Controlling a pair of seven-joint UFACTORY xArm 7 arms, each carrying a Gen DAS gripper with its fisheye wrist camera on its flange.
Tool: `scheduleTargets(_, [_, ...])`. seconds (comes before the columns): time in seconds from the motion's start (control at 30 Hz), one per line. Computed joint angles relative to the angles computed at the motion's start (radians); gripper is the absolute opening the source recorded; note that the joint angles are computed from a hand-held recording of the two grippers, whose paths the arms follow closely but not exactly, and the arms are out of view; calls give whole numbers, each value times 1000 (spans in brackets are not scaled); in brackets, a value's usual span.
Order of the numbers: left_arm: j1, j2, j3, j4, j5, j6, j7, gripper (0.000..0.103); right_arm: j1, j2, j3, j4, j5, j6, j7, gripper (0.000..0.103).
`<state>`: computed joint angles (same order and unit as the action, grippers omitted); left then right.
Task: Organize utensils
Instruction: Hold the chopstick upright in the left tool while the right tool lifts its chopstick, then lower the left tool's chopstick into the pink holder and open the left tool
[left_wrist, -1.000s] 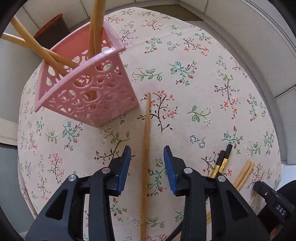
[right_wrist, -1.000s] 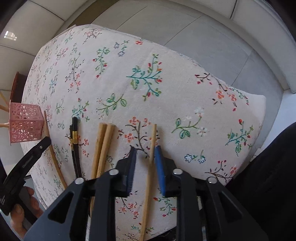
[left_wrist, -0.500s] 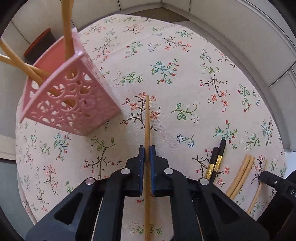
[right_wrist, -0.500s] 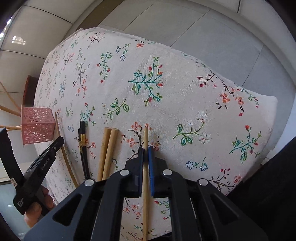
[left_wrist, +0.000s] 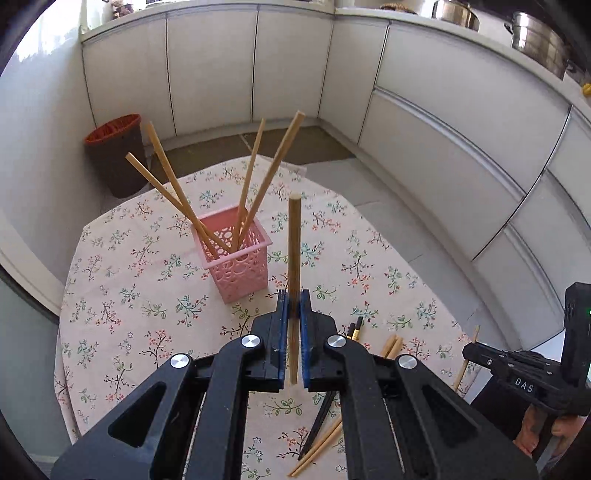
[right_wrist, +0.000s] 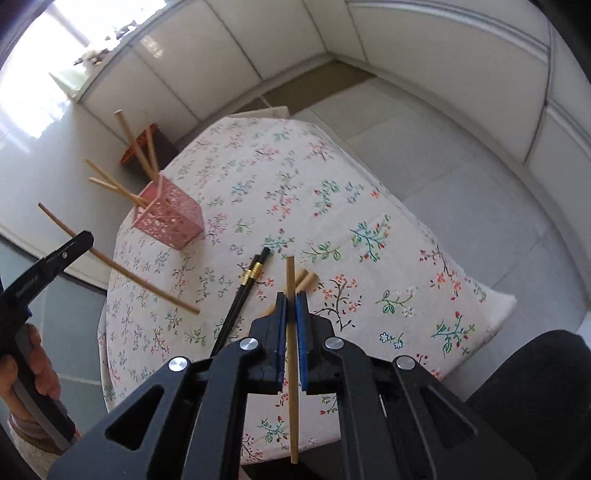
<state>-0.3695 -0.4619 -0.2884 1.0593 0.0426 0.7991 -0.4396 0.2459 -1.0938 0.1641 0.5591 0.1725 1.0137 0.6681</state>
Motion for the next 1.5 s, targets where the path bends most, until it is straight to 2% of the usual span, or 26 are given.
scheduleTargets(0.27, [-13, -120, 10, -34, -38, -72, -12, 5, 6, 3, 41, 96, -45, -88, -44, 5])
scheduleTargets(0.47, [27, -164, -13, -39, -28, -91, -46, 5, -18, 27, 18, 174, -56, -157, -59, 5])
scheduleTargets(0.7, [137, -116, -69, 59, 78, -96, -134, 5, -47, 145, -17, 286, -49, -285, -79, 5])
scheduleTargets(0.97, [240, 14, -110, 235, 241, -103, -231, 5, -64, 349, 2, 472, -93, -417, -139, 6])
scheduleTargets(1.2, [215, 132, -78, 258, 311, -87, -287, 5, -54, 508, 23, 560, -114, -479, -157, 5])
scheduleTargets(1.33, [145, 198, -22, 249, 261, -23, -233, 9, -48, 575, 39, 577, -137, -517, -156, 6])
scheduleTargets(1.5, [142, 101, 32, 164, 234, -124, -303, 18, -49, 659, 68, 618, -189, -557, -145, 6])
